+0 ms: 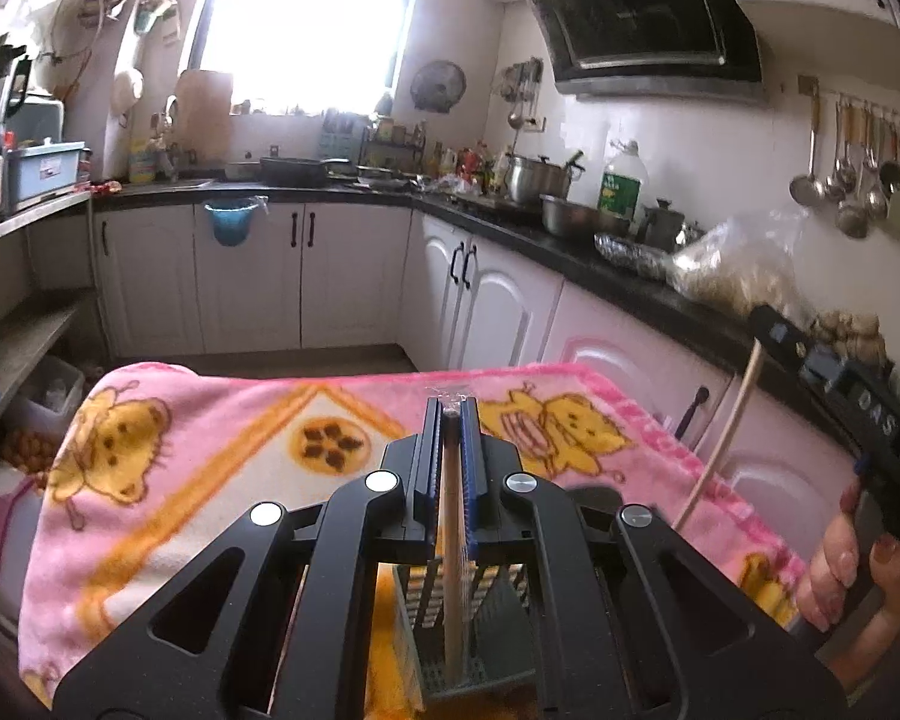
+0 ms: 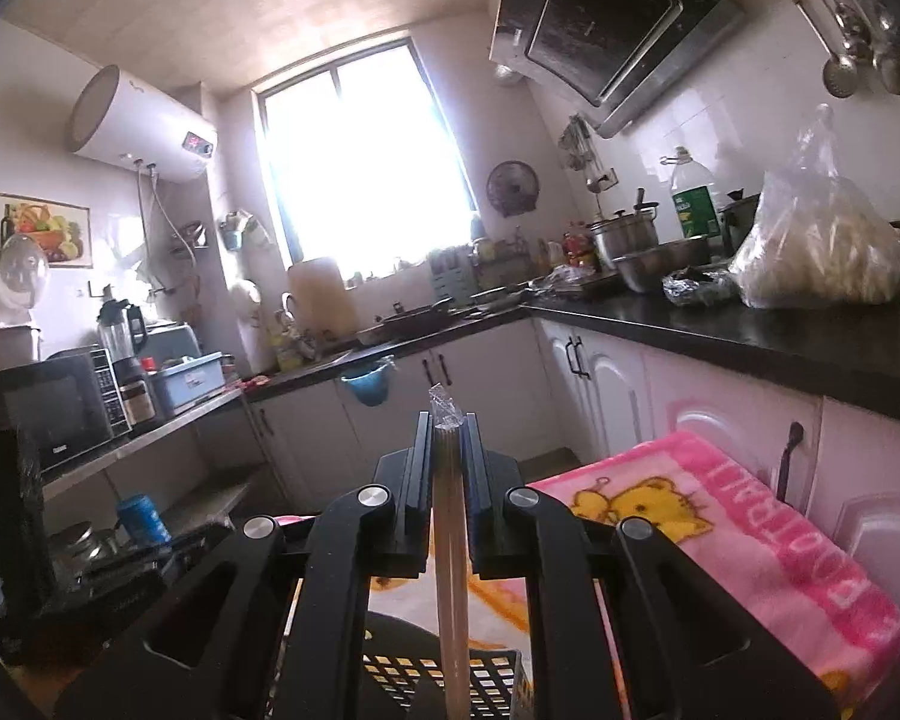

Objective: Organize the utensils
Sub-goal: 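Lift the chopstick with the left tool and drop it into the green caddy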

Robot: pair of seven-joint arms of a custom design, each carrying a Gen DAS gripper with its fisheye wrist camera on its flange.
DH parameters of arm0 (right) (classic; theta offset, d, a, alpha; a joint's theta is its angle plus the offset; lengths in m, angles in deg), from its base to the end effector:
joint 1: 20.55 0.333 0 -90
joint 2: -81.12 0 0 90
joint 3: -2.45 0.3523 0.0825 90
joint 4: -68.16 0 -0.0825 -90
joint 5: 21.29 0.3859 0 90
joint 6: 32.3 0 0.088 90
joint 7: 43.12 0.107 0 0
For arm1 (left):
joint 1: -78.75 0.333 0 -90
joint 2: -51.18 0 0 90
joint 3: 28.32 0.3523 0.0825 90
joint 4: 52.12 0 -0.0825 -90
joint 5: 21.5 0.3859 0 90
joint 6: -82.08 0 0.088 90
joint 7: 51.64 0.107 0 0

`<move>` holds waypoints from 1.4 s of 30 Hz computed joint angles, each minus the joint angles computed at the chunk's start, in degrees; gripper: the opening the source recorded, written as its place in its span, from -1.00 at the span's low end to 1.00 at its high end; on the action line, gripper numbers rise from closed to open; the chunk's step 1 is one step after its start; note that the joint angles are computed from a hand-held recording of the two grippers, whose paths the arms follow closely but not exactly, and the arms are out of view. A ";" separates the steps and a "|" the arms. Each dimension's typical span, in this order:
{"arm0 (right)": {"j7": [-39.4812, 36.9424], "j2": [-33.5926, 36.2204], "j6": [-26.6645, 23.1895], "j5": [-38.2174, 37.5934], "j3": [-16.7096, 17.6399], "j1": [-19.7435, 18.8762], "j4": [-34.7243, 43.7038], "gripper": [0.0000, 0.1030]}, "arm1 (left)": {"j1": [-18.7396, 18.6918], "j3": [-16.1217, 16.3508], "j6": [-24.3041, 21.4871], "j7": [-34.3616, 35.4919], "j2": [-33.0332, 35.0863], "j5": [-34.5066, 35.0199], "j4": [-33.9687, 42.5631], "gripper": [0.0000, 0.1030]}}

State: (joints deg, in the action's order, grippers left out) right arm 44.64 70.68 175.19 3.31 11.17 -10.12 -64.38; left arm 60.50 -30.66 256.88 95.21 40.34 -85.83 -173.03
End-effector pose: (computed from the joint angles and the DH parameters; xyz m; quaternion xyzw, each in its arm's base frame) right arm 0.4838 0.1191 0.6289 -0.4829 0.5684 -0.3596 0.5607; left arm 0.5152 -0.1206 0.6324 -0.4963 0.6658 -0.4925 0.2604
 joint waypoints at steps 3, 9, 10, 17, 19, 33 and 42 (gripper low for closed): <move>-0.50 0.46 -0.40 0.61 0.41 -0.03 -0.24 -0.82 | -0.87 0.61 0.13 4.29 -0.18 -3.37 -0.58 -0.97; -2.10 0.91 -1.44 2.54 1.26 0.16 -0.43 -0.82 | 0.18 -0.25 0.68 2.59 -0.21 -1.12 -1.73 -0.97; -3.76 0.83 -1.60 4.36 2.34 -0.46 -0.42 -0.82 | 0.12 -0.18 0.87 2.59 -0.25 -1.01 -1.84 -0.96; -5.18 -1.43 -3.97 7.46 3.25 -1.32 -2.14 -0.78 | 0.02 0.24 0.68 -1.29 -1.38 2.78 -3.34 -0.96; -3.53 -2.36 -5.32 6.02 2.29 -0.99 -2.86 -0.69 | -0.44 0.74 0.59 -2.03 -1.35 3.35 -3.35 -0.96; 7.05 -11.26 -11.15 -5.52 2.58 -4.56 -10.49 -0.22 | -2.44 3.95 0.71 -11.84 -6.27 12.95 -8.69 -0.57; 12.28 -18.90 -14.64 -12.00 0.40 -3.17 -15.94 0.01 | -5.22 7.20 0.48 -16.69 -11.45 18.16 -13.40 -0.10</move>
